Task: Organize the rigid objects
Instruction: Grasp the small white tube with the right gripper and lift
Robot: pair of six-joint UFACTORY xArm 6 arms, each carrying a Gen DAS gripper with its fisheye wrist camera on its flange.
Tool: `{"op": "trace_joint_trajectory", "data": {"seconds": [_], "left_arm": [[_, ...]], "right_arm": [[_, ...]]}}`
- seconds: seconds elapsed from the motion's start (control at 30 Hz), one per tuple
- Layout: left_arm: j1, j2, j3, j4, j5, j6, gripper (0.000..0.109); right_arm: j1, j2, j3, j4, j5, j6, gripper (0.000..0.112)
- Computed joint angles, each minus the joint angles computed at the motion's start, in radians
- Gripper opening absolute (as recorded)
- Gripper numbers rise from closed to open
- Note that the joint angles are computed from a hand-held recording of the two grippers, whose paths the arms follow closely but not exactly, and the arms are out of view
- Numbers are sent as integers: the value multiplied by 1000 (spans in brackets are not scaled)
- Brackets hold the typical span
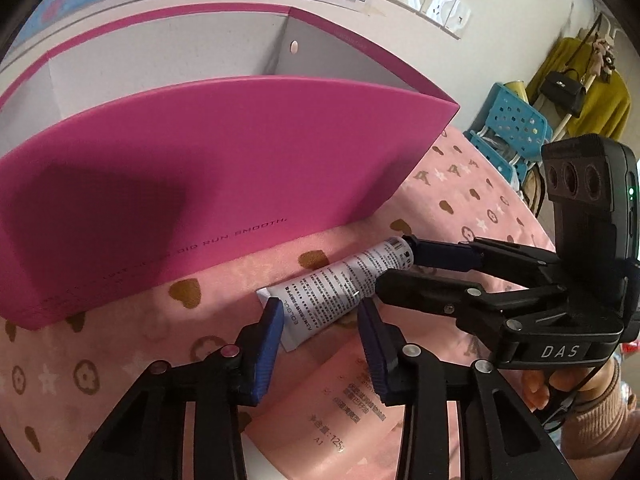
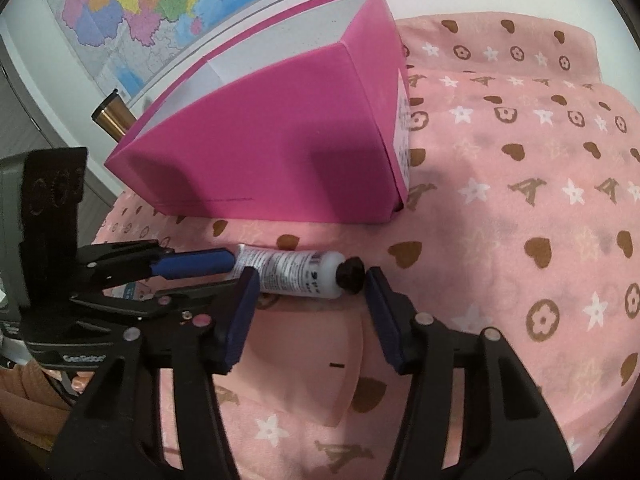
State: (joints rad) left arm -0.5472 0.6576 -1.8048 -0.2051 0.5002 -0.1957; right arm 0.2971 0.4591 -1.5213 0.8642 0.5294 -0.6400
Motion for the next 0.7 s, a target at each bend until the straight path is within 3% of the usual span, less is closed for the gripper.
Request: {"op": "trace_joint_trajectory", "data": {"seconds": [0.17,0.37,0.53,0.67,0.7], "left_arm": [[0,9,-18,14,21,-7,38],[-1,9,-18,23,24,-13,38],[4,-2,-2,31,20,-16,38],[6,-5,3,29,18,-17,38],[6,-5,3,34,20,-21,38]], "right_arm": [[4,-1,0,25,-11,-14,57],[-1,-17,2,178,-11,-150,57],[6,10,-39,199,-18,-150,57],[-1,28,-76,306,34,-218,55],[-5,31,-84,336,62,-240,49]]}}
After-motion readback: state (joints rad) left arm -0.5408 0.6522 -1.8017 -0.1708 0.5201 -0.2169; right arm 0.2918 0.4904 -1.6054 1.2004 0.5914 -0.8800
